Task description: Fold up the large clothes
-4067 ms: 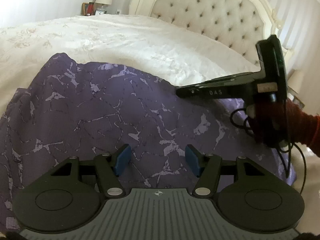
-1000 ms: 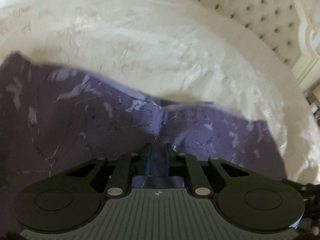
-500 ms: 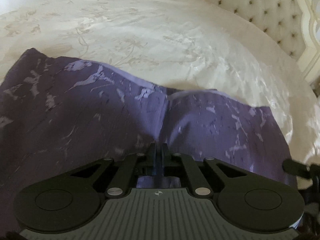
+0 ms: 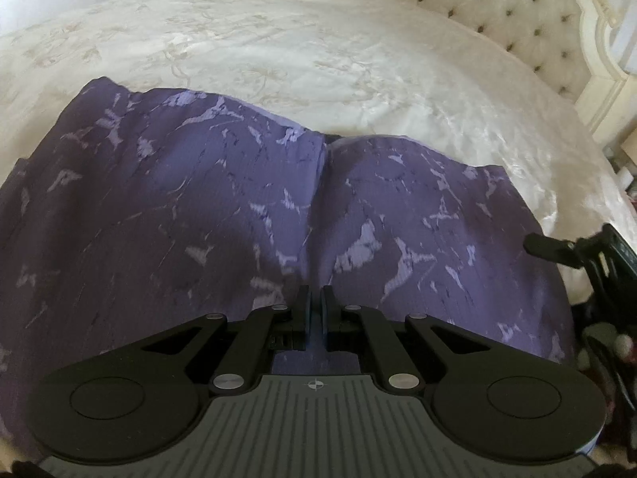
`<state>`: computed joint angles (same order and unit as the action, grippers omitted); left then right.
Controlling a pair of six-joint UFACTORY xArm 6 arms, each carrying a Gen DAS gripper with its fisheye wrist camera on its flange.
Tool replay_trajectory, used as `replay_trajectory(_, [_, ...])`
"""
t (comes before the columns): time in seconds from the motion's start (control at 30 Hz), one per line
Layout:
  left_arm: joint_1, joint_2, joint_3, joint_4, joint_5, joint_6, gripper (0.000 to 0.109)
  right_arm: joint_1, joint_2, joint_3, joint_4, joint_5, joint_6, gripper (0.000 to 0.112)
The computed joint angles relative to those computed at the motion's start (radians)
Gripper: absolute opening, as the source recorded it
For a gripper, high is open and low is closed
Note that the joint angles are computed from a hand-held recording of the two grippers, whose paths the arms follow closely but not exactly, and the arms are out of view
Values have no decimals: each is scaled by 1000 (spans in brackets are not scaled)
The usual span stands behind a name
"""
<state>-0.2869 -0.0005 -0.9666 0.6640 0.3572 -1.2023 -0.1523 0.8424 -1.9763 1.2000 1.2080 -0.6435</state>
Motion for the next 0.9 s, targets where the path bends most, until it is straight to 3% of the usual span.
replay_trajectory(0.43, [-19, -129, 175, 171, -42, -203, 7, 9, 2, -14, -17, -7, 2, 103])
replay_trajectory(0.73, [-40, -107, 162, 312, -9, -312, 7, 13, 9, -26, -27, -7, -1, 103])
replay_trajectory(0.9, [-46, -106, 158, 323, 3, -342, 6, 16, 9, -24, -23, -13, -6, 103])
